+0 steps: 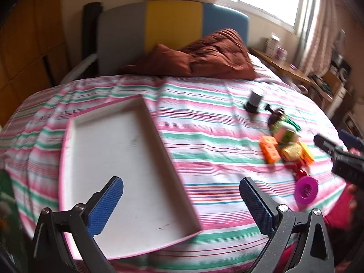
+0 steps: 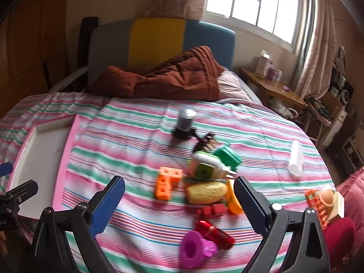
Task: Organize rigid objects
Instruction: 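Grasp the magenta suction cup with the left gripper while the right gripper approaches the red cylinder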
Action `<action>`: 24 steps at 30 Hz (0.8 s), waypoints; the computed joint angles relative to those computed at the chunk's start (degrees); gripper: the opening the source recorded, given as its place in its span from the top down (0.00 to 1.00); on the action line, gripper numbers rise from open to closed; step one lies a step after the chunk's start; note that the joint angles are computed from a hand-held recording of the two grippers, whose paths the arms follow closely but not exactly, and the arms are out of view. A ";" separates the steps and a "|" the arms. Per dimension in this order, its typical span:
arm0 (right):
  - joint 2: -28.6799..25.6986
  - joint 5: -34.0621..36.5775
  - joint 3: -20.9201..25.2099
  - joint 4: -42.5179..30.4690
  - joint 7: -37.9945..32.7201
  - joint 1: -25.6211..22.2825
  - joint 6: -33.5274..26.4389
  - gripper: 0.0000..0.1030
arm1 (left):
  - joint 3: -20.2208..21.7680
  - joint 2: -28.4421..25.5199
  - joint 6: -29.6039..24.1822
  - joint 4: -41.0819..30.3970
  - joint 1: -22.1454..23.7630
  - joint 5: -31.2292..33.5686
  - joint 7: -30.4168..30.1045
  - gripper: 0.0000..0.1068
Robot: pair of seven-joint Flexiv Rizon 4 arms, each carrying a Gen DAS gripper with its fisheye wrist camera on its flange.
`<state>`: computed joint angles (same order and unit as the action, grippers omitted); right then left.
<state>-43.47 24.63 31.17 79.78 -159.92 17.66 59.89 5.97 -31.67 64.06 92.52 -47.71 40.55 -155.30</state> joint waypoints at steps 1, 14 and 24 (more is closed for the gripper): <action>-0.78 0.01 -1.79 -2.04 1.57 0.89 -0.15 0.05 | -1.24 -1.12 0.22 -1.19 0.69 -0.72 2.21 0.04; -9.66 -3.84 -9.98 -20.63 16.24 2.36 -9.36 0.05 | -12.37 -16.15 3.20 -16.51 3.31 -16.76 33.49 0.09; -11.45 -0.26 -10.61 -26.13 7.21 1.42 -19.52 0.05 | -13.75 -25.54 0.09 -27.59 -0.10 -25.43 48.38 0.09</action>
